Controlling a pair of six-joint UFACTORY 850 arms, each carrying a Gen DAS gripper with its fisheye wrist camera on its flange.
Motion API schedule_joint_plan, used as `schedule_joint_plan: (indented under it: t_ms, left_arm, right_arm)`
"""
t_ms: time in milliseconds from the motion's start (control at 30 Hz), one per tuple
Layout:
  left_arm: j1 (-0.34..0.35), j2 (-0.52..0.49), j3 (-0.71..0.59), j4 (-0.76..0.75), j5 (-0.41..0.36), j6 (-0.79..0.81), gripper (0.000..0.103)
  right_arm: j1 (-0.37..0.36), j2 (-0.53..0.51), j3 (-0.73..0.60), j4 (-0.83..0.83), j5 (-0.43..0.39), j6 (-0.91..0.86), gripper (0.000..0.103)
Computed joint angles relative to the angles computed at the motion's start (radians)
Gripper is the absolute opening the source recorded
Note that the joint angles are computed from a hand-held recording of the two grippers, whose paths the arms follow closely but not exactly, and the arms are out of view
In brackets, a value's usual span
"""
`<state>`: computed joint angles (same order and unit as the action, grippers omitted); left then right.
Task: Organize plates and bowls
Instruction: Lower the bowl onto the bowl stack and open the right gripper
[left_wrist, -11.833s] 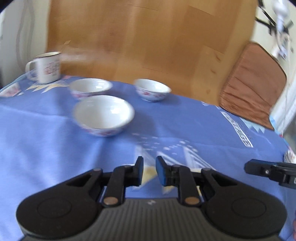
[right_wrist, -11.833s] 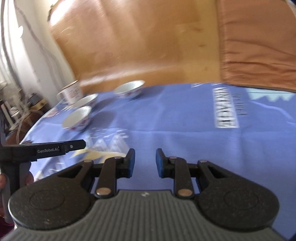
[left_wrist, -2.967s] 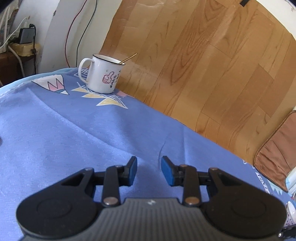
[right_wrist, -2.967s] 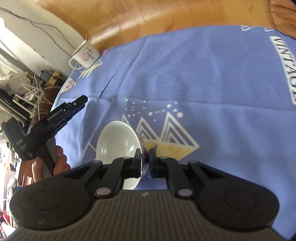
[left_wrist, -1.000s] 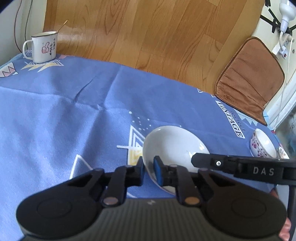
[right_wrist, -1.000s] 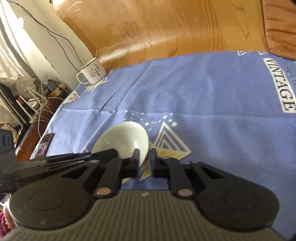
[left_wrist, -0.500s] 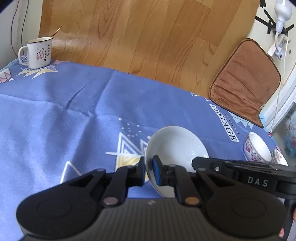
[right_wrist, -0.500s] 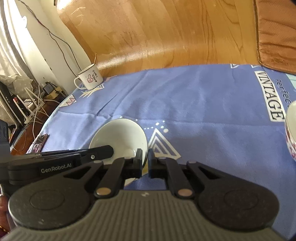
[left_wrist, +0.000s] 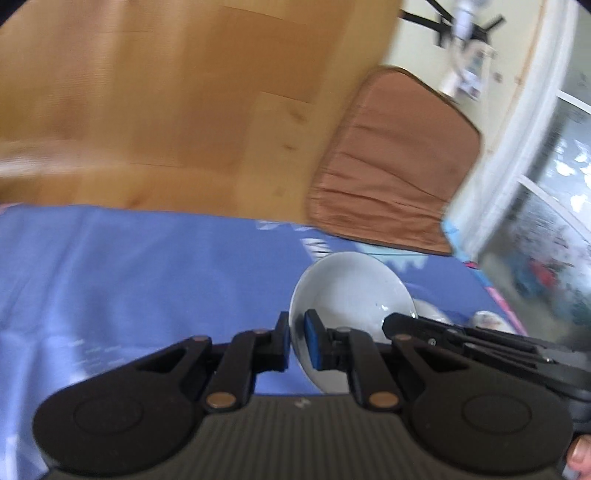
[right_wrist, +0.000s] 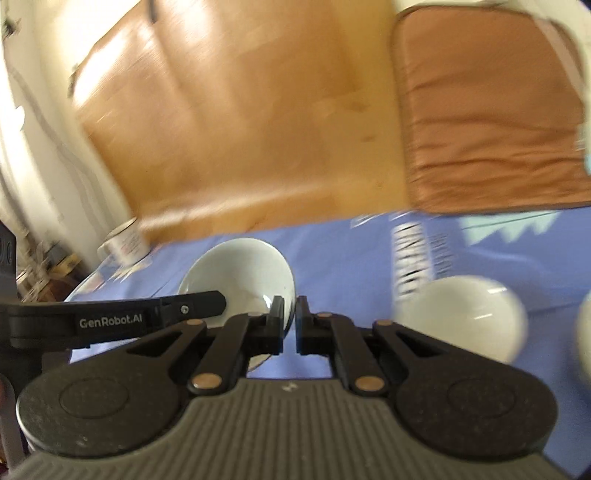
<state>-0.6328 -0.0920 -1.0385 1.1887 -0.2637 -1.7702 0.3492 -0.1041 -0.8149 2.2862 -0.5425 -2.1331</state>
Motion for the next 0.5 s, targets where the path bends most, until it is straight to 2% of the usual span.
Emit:
schedule_joint_plan:
  t_ms: [100,233,367,433,500]
  left_arm:
    - [-0.004,-0.083,-0.085,-0.119,0.061,0.136,0.01]
    - [-0.014,-0.17,-0.17,-0.314,0.094,0.348,0.01]
    - [-0.02,-0.236,-0.232,-0.483,0.088,0.524,0.011]
    - [-0.021,-0.258,-0.25,-0.516,0.078,0.559,0.012]
    - [-0.027,-0.273,-0.264,-0.486,0.049,0.537,0.012]
  right_arm:
    - [-0.034,0.009,0.019,0.109,0.014,-0.095,0.008]
    - [-0.077,0.01,0.04,0.202,0.024,-0.162,0.008]
    - [-0.102,-0.005,0.045,0.244,0.034,-0.188,0.009]
    - [-0.109,-0.017,0.044,0.254,0.036,-0.196,0.009]
    - [-0.111,-0.034,0.036,0.256,0.034,-0.199,0.012]
